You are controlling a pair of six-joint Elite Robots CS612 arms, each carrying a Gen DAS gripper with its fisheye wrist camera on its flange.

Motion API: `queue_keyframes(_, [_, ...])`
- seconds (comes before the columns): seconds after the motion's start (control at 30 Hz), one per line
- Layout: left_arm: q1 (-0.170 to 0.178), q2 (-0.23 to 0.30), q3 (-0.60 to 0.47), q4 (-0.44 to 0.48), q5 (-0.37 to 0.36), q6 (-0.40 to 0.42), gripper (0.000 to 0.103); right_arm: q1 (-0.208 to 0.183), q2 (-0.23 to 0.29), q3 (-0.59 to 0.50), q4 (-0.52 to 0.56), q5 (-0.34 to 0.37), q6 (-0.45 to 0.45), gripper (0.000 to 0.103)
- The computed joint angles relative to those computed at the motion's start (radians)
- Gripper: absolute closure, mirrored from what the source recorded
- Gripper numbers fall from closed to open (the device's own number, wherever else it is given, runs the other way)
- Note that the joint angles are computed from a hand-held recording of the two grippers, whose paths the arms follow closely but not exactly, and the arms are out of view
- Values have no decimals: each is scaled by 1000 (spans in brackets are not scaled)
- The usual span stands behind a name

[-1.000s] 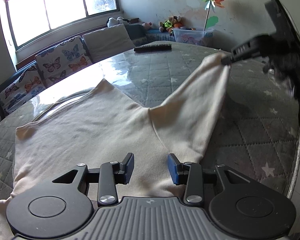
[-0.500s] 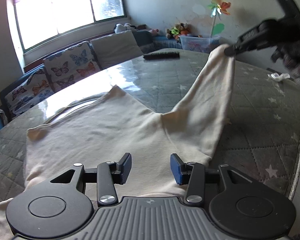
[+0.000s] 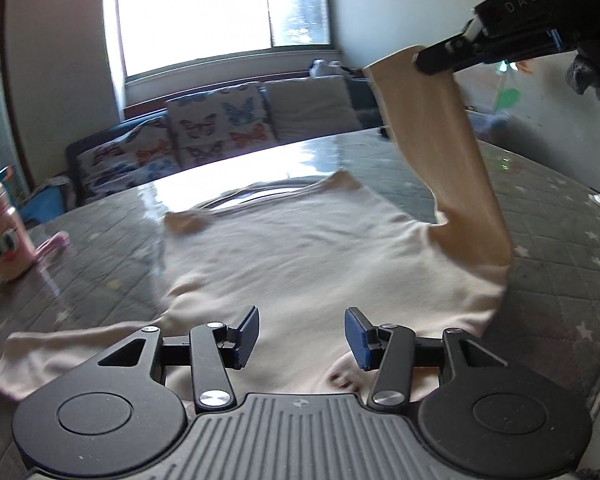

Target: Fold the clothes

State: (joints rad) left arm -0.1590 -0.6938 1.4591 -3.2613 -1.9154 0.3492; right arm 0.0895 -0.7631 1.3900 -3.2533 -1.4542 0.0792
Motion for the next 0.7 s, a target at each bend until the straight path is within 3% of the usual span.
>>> queue_keyframes(0.13, [12,-1,7,1,21,-23,51,28,44,-75,75,66,-43,95])
queue_keyframes(0.33, [17,1,6,15,41,-42,51,43,58,-97,118,137,-66,87])
queue_keyframes(0.53, [15,5,-5,17,41,-50,51,32,22,-42,127,86,-110,81])
queue_keyframes(0.7, [11,15,-31,45,44,-59,53,7,-6,17,207,8,-157,78])
